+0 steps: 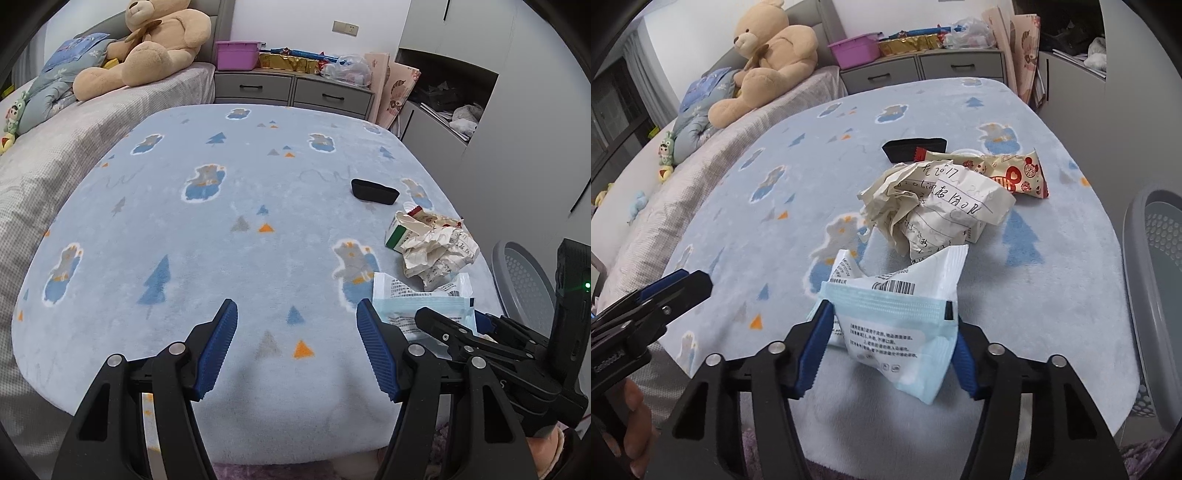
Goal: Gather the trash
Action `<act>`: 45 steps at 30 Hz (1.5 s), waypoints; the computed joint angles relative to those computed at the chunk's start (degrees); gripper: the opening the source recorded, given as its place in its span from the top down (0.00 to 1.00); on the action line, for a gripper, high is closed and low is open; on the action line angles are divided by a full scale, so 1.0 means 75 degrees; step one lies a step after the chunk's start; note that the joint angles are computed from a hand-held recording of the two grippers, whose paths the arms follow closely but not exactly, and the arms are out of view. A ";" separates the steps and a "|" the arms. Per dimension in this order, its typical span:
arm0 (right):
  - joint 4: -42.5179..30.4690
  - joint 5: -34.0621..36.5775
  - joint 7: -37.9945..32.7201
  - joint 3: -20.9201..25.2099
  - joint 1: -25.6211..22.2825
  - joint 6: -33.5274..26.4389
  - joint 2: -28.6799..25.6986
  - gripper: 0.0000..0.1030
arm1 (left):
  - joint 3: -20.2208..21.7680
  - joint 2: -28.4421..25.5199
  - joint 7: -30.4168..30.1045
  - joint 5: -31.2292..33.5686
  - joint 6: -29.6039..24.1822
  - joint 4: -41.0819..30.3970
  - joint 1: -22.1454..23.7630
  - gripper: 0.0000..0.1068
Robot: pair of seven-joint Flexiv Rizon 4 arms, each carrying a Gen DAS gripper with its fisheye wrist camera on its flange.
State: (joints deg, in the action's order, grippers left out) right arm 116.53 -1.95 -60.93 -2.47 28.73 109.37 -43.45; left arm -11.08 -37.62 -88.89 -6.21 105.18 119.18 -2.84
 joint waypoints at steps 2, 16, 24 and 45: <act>0.0122 0.0036 -0.0005 0.0086 -0.0089 0.0153 0.0067 0.49 | -0.0037 0.0018 0.0010 0.0019 -0.0027 -0.0010 -0.0017 0.40; 0.1177 0.1003 -0.0288 -0.0127 0.0077 0.1161 0.0632 0.57 | 0.0020 -0.0035 0.0172 -0.0075 -0.0317 -0.0330 -0.0574 0.40; 0.1801 0.1972 -0.0476 -0.0483 0.0252 0.1439 0.1066 0.57 | 0.0065 -0.0405 0.0447 -0.0087 -0.0350 -0.0956 -0.1062 0.40; 0.2110 0.1487 -0.0017 0.0450 -0.1474 0.2324 0.0925 0.57 | 0.0886 -0.1818 0.0472 -0.0769 -0.0803 -0.2966 -0.2519 0.52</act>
